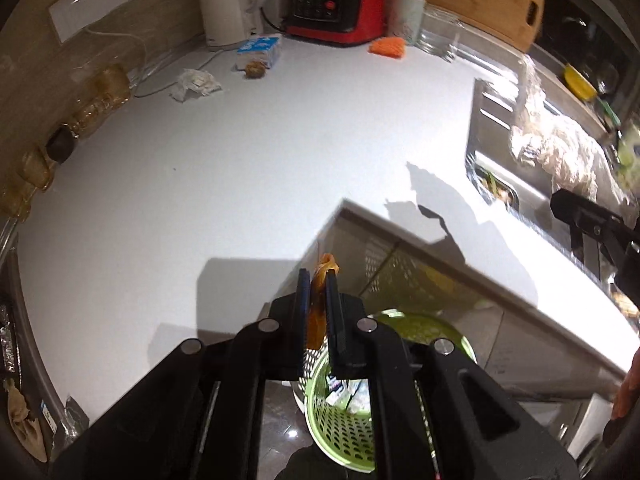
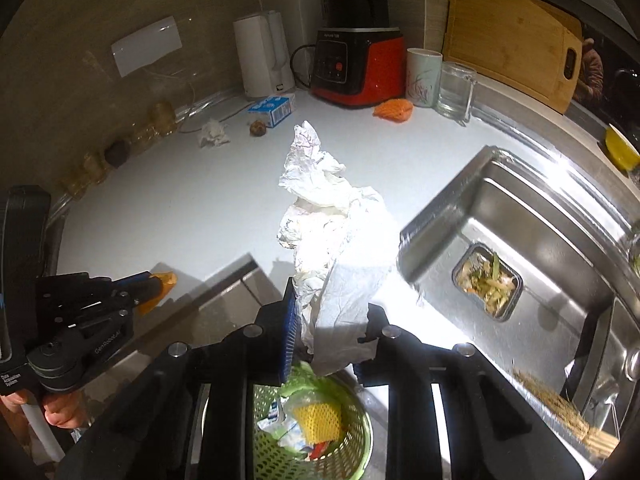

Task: Collect trash
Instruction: 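Carry chip and tissue-foil over the green basket and release both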

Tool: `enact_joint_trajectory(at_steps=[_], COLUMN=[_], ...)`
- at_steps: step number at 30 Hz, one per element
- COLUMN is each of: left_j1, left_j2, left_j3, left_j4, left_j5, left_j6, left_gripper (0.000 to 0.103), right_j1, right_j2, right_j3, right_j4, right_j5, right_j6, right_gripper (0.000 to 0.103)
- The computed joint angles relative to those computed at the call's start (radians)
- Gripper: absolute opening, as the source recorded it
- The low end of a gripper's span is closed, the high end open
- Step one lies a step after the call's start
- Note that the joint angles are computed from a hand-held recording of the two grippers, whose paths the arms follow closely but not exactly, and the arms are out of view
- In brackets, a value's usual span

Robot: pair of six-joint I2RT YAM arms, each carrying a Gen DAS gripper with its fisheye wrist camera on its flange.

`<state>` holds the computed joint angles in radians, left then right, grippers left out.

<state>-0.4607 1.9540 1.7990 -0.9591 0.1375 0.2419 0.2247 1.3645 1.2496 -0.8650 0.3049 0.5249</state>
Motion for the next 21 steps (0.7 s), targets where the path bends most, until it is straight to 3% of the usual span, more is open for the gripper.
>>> enact_joint_trajectory(at_steps=[8, 15, 18, 19, 20, 21], left_j1=[-0.058, -0.098, -0.096, -0.097, -0.095, -0.097], left_j2=[-0.187, -0.125, -0.123, -0.128, -0.131, -0.142], left_j3=[-0.482, -0.536, -0.536, -0.537, -0.531, -0.537], left_j4=[0.172, 0.132, 0.128, 0.131, 0.134, 0.146], left_j5=[0.025, 0.055, 0.053, 0.053, 0.050, 0.044], left_j6=[0.175, 0.213, 0.204, 0.201, 0.202, 0.199], left_gripper=[0.008, 0.009, 0.018, 0.028, 0.043, 0.050], right_j1=[0.219, 0.352, 0.382, 0.385, 0.390, 0.391], right_j2=[-0.143, -0.200, -0.205, -0.206, -0.207, -0.207], right_j3=[-0.230, -0.367, -0.380, -0.381, -0.380, -0.379], right_j4=[-0.116, -0.147, -0.152, -0.152, -0.155, -0.156], right_j5=[0.059, 0.038, 0.038, 0.038, 0.040, 0.041], right_j6=[0.305, 0.528, 0.566, 0.569, 0.574, 0.575], right_gripper=[0.024, 0.025, 0.025, 0.025, 0.025, 0.025])
